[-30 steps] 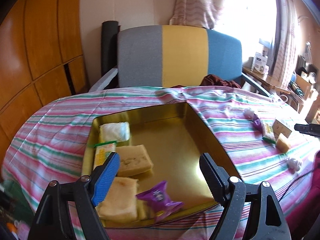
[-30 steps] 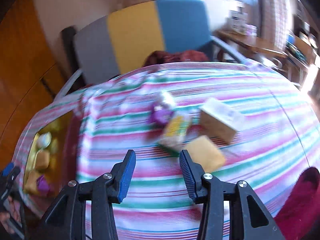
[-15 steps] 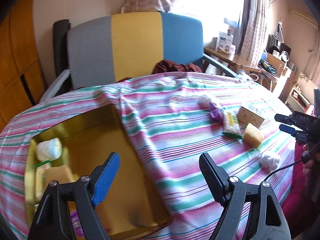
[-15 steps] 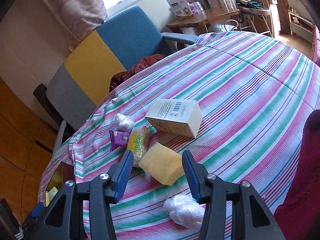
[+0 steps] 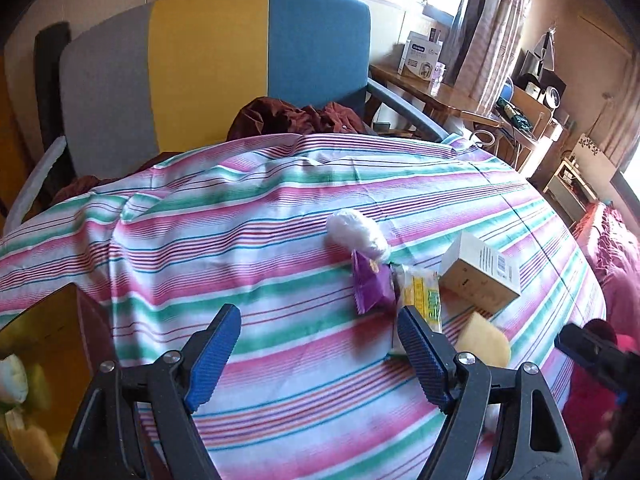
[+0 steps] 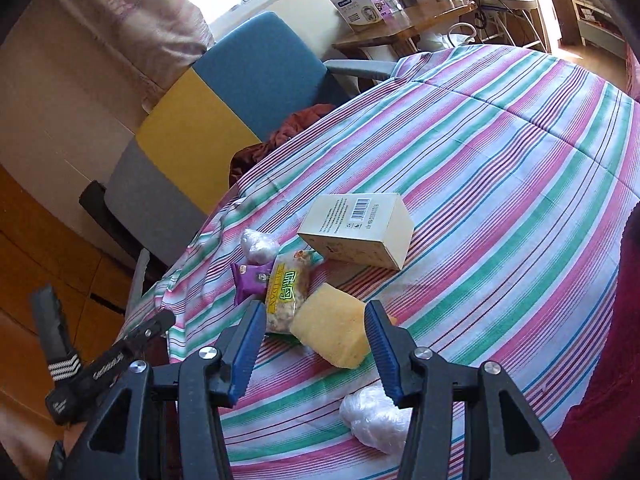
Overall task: Organize objects
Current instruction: 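Withdraw both grippers from the tray back to the table items, then grasp the clear plastic bag ball with the left gripper and lift it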
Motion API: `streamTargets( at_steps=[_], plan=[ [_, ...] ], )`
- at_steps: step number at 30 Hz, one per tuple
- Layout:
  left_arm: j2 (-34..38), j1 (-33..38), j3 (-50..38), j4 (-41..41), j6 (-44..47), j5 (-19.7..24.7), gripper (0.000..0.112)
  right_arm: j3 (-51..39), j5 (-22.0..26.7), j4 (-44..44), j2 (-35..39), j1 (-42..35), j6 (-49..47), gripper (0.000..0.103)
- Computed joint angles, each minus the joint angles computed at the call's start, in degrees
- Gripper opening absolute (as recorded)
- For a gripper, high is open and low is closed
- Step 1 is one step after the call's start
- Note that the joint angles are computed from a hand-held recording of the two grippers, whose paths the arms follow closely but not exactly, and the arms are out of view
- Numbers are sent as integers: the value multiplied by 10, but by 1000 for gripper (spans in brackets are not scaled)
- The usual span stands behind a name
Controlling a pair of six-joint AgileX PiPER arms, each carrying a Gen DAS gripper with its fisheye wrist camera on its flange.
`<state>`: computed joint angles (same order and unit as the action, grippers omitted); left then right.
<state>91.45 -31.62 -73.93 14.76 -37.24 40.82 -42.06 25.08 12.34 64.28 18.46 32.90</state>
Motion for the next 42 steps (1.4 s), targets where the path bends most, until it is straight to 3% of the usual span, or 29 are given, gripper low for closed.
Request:
streamTargets(
  at_steps=[4,15,16,17,19,21,26,30,36,42],
  plan=[
    [92,26,-100,-62,55,4,81,1,-1,53,3,-12,-54,52],
    [349,65,-424,-156,127,135,80,13,2,223,11,-48,-221,52],
    [374,63,-457,-155,135,158,73,13,3,230,12,-52,-226,52],
    [389,62,-475,-152,139,174,50,14,4,233,12,-54,-228,52],
    [378,60,-443,-137,138,147,41,14,5,232,13,-57,-225,52],
    [351,67,-393,-137,138,117,39,13,4,226,14,-57,-219,52],
    [253,96,-222,-131,117,37,38,12,4,222,17,-59,-212,52],
    [174,93,-100,-91,77,0,39,13,3,217,16,-63,-204,52],
    [68,73,40,-75,35,-18,39,12,2,194,18,-63,-174,52],
    [-16,-33,152,-12,-54,-43,39,8,7,173,23,-57,-153,52]
  ],
)
